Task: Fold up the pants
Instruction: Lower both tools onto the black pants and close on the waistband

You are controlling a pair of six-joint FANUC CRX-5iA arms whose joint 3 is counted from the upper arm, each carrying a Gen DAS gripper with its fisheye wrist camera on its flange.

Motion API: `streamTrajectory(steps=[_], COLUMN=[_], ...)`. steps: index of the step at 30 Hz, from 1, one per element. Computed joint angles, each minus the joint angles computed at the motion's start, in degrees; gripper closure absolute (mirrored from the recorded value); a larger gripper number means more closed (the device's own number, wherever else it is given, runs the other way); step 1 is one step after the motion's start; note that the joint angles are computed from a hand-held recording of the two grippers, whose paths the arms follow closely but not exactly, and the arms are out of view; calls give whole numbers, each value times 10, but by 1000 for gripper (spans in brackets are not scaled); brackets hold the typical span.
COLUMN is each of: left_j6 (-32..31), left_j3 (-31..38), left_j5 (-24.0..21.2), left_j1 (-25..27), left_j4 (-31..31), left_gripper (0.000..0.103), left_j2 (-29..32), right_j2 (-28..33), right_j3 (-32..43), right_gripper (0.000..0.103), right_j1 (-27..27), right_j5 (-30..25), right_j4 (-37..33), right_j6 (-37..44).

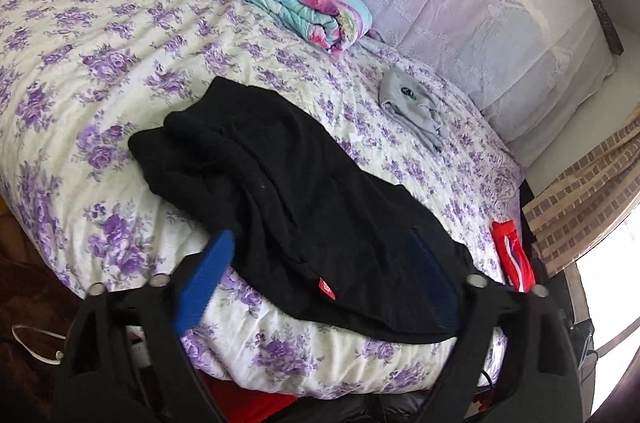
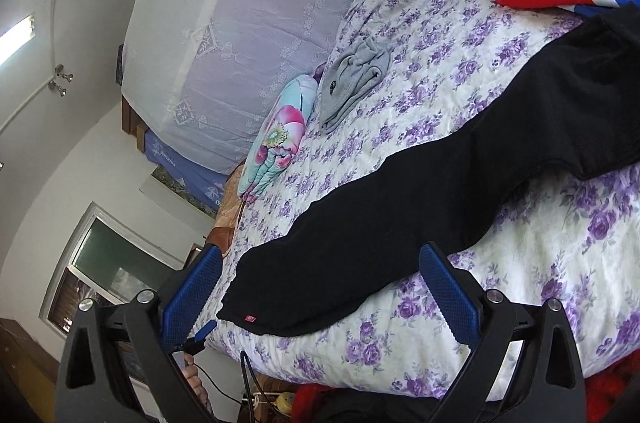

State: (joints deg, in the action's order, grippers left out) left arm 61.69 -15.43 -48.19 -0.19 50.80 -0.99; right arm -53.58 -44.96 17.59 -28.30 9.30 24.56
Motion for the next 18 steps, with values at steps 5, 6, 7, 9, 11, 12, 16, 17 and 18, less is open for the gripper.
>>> streamTrajectory(steps=[5,6,7,9,11,12,16,17,18], left_j6=[20,27,36,59,82,92,94,82,65], left_j3=[22,24,28,37,47,51,63,62,57], left_j5=[-39,-38,-38,-36,-26,-21,7,14,21], left_j1=[-17,-20,-22,-23,-25,-26,-39,-40,-42], left_j4=[-19,-29,-39,-58,-70,-73,-65,-53,-33], left_gripper=[41,41,41,41,41,41,87,92,93], left_j2=[34,36,39,47,58,65,79,80,79], right_j2=[-23,-26,-28,-28,-25,-23,-5,-2,-2], right_j3=[-16,-18,-19,-17,-16,-16,1,7,10], right_gripper=[4,4,4,4,4,4,4,4,4], right_j1=[19,20,20,19,19,17,-6,-16,-27], right_j5=[-10,-11,-11,-12,-17,-19,-45,-53,-57], right_j4=[63,69,70,67,71,71,42,28,17], right_j6=[-41,-48,-50,-44,-41,-39,-8,4,12])
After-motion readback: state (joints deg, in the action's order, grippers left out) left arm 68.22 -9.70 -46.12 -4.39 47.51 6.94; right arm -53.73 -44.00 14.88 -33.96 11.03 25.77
